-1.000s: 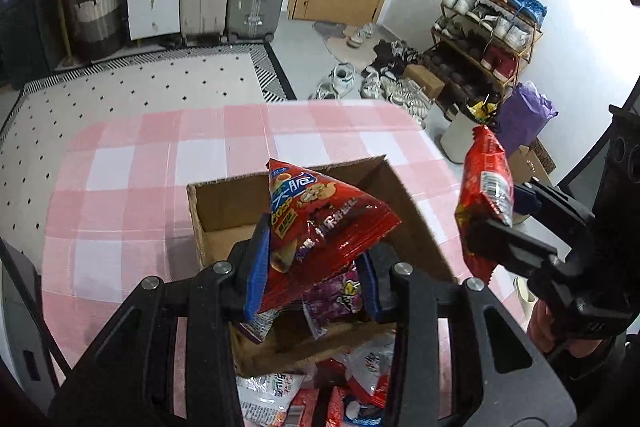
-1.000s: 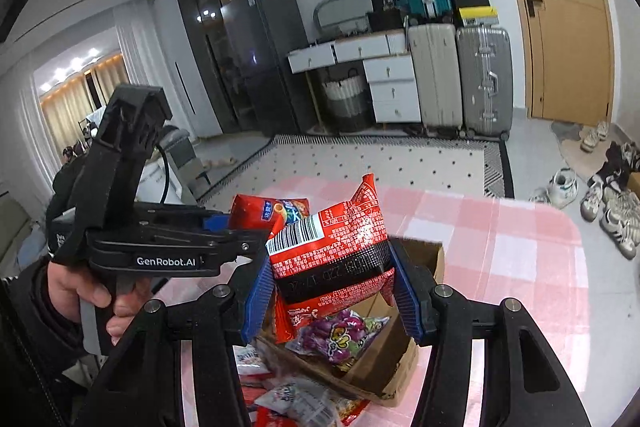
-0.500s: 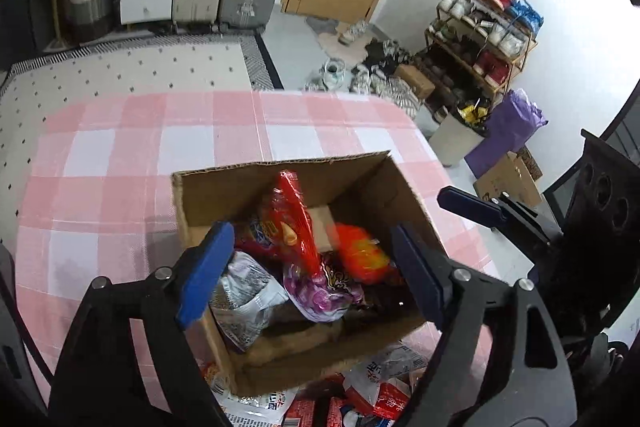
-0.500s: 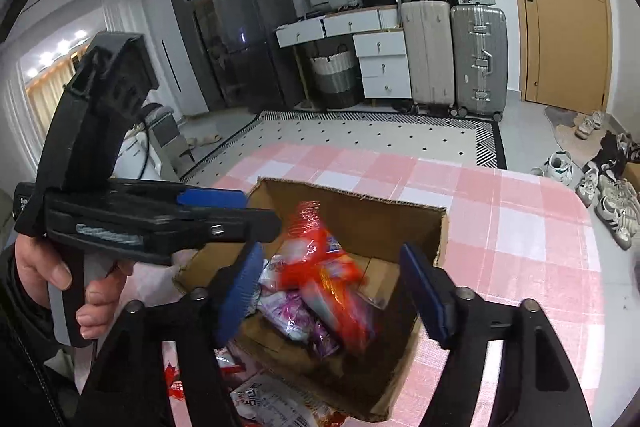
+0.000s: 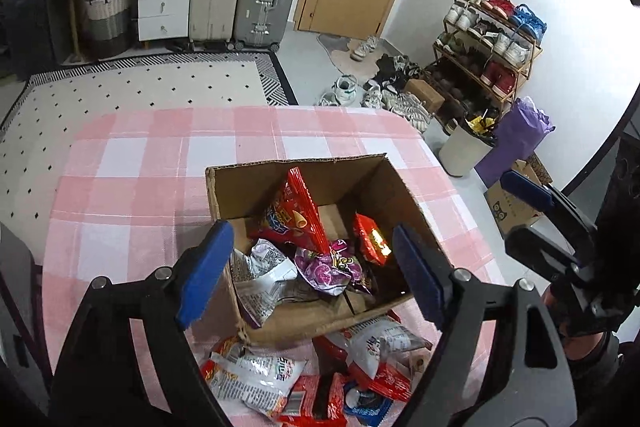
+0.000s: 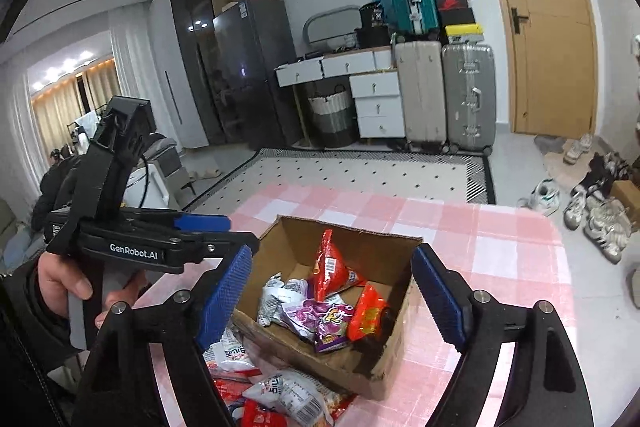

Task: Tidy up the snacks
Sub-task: 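Open both grippers to drop the red bags into the box, then move both open grippers back toward the remaining snack pile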

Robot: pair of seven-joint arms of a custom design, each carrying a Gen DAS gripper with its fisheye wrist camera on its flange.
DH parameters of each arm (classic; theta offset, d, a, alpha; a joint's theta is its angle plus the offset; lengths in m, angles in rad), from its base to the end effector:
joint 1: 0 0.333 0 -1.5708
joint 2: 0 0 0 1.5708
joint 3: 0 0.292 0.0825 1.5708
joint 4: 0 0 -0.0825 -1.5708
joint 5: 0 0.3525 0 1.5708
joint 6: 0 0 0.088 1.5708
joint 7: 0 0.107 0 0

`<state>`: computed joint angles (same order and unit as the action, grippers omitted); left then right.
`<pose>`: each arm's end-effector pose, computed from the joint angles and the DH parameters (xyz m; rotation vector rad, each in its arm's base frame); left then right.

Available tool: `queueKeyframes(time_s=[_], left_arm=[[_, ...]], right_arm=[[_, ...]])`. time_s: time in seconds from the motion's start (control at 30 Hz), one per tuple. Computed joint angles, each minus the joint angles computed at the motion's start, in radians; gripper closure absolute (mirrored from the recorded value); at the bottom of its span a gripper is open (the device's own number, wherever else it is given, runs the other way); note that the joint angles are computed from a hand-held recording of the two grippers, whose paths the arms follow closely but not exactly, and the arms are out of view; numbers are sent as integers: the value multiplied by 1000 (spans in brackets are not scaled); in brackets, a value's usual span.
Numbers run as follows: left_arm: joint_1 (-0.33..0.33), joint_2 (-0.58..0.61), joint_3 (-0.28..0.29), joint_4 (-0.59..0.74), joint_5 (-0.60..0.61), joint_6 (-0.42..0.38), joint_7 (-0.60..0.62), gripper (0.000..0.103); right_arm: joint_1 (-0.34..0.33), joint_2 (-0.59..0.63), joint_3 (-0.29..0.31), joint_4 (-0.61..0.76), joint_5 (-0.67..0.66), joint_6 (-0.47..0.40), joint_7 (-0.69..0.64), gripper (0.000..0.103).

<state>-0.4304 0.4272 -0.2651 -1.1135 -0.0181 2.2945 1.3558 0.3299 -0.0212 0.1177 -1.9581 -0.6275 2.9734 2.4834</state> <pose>0.5524 -0.3967 0.6471 -1.5311 2.3278 -1.1184 0.4936 0.2825 0.5863 -1.5779 1.4290 -0.6065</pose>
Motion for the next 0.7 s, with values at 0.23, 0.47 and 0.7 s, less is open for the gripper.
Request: queueKeyframes(time_s=[0.23, 0.47, 0.7], left_arm=[[13, -128, -10, -147, -20, 54, -24, 21], [10, -261, -17, -296, 23, 98, -66, 20], [9, -404, -38, -452, 57, 160, -102, 17]], right_arm=[[-29, -81, 58, -38, -201, -59, 170, 10], [-50, -167, 112, -100, -257, -92, 244, 7], [-94, -287, 187, -185, -302, -129, 338, 1]])
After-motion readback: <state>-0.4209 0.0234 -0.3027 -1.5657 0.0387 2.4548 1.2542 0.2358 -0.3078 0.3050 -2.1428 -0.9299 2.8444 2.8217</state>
